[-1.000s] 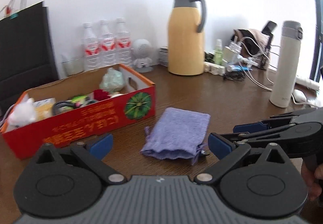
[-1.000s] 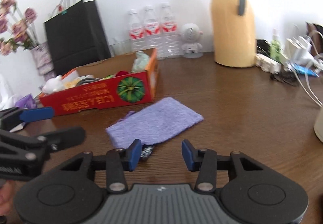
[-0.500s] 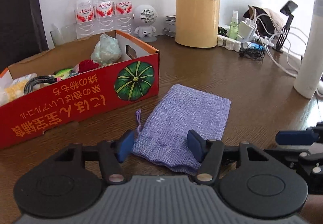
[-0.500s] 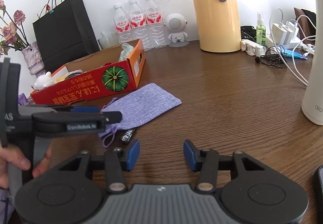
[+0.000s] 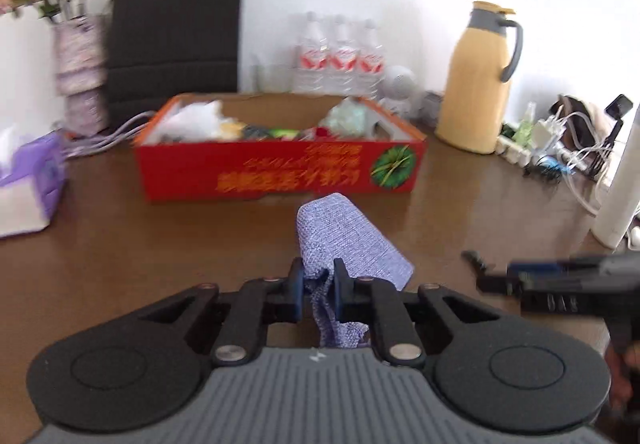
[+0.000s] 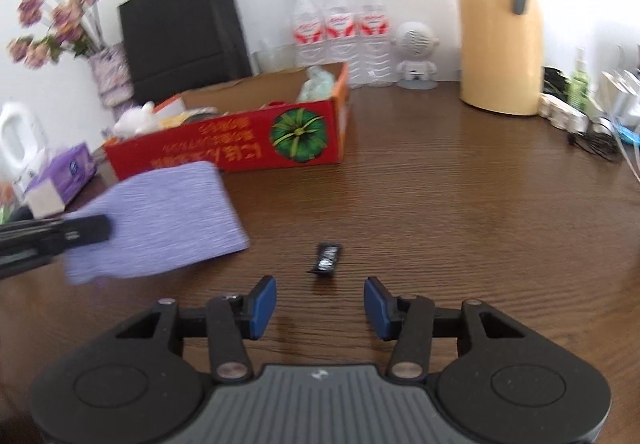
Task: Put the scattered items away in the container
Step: 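Grasp the purple cloth pouch with the left tool while the right tool grasps a small black item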
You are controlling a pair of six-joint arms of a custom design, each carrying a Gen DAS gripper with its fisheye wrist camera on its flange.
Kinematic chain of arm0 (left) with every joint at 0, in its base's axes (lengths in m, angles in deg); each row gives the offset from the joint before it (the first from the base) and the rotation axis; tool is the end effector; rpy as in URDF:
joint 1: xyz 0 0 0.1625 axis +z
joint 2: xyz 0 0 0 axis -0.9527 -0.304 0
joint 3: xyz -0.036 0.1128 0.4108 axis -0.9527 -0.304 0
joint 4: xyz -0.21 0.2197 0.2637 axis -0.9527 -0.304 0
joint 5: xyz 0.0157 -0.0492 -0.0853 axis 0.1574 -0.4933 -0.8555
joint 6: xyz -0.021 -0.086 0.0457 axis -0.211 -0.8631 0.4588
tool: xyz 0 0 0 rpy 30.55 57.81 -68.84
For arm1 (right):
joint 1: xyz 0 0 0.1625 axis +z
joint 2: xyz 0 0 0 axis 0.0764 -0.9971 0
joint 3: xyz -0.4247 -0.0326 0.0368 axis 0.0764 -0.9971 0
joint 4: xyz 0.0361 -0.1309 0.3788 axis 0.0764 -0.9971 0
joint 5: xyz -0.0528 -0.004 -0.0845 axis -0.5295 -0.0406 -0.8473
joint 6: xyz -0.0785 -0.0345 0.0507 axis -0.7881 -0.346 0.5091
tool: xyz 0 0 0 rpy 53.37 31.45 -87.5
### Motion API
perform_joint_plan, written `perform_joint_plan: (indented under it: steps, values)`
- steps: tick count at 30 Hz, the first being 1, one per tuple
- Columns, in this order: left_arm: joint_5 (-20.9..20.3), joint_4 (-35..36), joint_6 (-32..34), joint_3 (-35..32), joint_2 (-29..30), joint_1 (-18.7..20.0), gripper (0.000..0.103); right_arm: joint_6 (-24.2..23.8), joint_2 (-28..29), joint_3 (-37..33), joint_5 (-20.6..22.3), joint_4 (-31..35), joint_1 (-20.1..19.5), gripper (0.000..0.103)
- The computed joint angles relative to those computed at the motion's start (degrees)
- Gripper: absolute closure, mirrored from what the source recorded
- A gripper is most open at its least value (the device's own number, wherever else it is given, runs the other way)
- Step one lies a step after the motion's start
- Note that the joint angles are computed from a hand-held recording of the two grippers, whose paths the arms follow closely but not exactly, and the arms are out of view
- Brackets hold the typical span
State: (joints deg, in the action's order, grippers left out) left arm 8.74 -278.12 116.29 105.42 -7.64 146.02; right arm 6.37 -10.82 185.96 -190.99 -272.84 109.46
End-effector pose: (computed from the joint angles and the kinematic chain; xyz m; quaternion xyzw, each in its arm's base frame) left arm 0.0705 -0.4447 0.3235 0.1715 0.8229 -0.4378 0.3191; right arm 0.3233 -0.5159 -0.1007 0.2722 -0.8756 0.3363 0.2150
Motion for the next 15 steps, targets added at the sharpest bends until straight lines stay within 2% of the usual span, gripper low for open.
perform_joint_plan:
  steps: [1,2,3,4,5,6,8,10,12,15]
  values:
    - [1.92,-0.57,0.59,1.17,-0.79,-0.44,0.072,-0.83,0.56,-1.12,-0.32,0.54,0.16,0.056]
    - [3.2,-1.1,1.01,2.2,-1.47,-0.73,0.062,-1.44,1.01,-2.13,-0.37,1.06,0.22,0.056]
    - [3.67,-0.59,0.98,2.99,-2.45,-0.87,0.048,-2.0,1.45,-3.07,-0.43,1.4,0.23,0.057]
    - [3.15,0.66,0.71,3.49,-3.64,-0.82,0.041,-2.69,1.98,-4.04,-0.74,1.7,0.28,0.058]
    - [1.95,1.35,0.88,3.7,-4.52,-0.53,0.027,-3.81,2.62,-4.99,-1.52,1.56,0.44,0.061]
    - [0.76,1.02,1.64,3.66,-4.81,-0.25,0.019,-5.24,3.4,-6.07,-2.99,1.23,0.78,0.072]
    - [-2.14,1.25,3.01,2.47,-4.61,0.68,0.017,-5.89,3.86,-6.68,-4.0,0.85,1.03,0.082]
    - [-6.17,6.08,2.54,-0.58,-3.5,2.57,0.008,-5.84,3.87,-6.55,-4.11,0.38,0.95,0.092]
    - [-5.64,11.38,1.38,-3.66,-1.27,2.94,0.005,-5.81,3.62,-6.02,-3.74,-0.06,0.77,0.093]
    - [-0.94,9.61,3.02,-4.96,3.15,2.0,0.005,-6.99,3.59,-4.87,-4.45,-1.46,1.2,0.094]
